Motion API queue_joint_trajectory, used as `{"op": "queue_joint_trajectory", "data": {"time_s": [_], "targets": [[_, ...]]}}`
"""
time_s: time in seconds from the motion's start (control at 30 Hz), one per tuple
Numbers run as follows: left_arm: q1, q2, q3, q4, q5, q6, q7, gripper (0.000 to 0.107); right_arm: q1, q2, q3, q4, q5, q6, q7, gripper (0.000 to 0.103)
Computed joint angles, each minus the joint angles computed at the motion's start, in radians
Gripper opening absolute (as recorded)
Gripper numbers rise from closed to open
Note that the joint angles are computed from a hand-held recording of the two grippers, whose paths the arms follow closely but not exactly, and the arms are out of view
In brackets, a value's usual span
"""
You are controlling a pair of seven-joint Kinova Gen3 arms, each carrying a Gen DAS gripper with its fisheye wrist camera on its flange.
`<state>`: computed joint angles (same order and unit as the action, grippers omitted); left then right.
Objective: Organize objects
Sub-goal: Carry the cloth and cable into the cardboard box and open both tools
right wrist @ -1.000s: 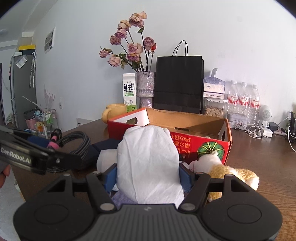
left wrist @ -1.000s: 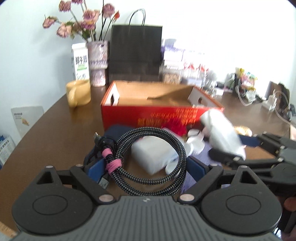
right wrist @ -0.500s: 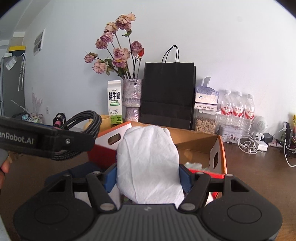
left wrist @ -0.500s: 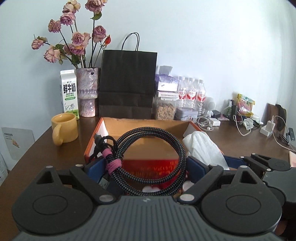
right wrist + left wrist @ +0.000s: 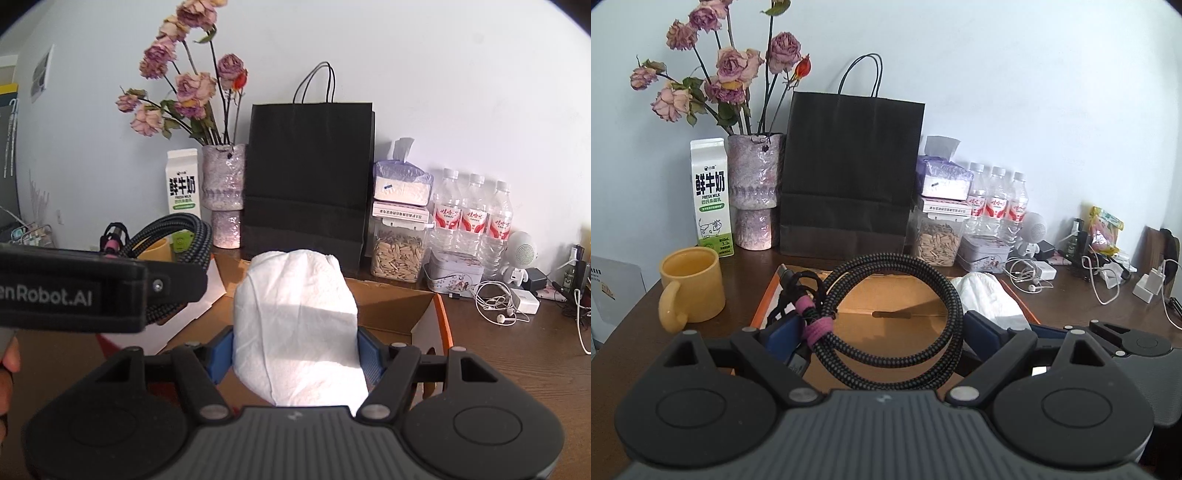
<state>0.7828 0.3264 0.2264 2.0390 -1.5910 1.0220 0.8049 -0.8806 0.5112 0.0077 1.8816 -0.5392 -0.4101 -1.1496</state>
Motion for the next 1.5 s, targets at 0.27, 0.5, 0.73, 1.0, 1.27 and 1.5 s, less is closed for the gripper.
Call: {"op": "queue_joint_trajectory", "data": {"time_s": [0.27,0.5,0.73,1.0,1.27,1.5], "targets": [[-0.099,0.037,-0.045,-0.055,0.002,-0.115,-0.045,0.093,-0.058,0.097,0.131,-0.162,-0.085,0.159,-0.014,0.067],[-0.121,0.075,-0.083,-0.086,0.057,-0.188,-0.101,0.093,-0.089,0.129,0.185,-0.185,-0.048,0.178,-0.084,0.067],[-0.101,0.091,-0.120,-0.100,0.072,-0.215,-0.115,0.103,-0.153,0.142,0.267,-0.179,-0.048,0.179,-0.124,0.103],[-0.090,0.094,-0.126,-0.117,0.112,-0.200,-0.159,0.103,-0.154,0.141,0.272,-0.178,-0.018,0.191,-0.150,0.103],[-0.079,0.083,-0.125,-0.110,0.107,-0.191,-0.158,0.103,-0.146,0.128,0.260,-0.168,0.008,0.186,-0.165,0.103],[-0.056,0.071,-0.113,-0.106,0.127,-0.146,-0.158,0.103,-0.138,0.104,0.233,-0.136,0.022,0.164,-0.161,0.103]]}}
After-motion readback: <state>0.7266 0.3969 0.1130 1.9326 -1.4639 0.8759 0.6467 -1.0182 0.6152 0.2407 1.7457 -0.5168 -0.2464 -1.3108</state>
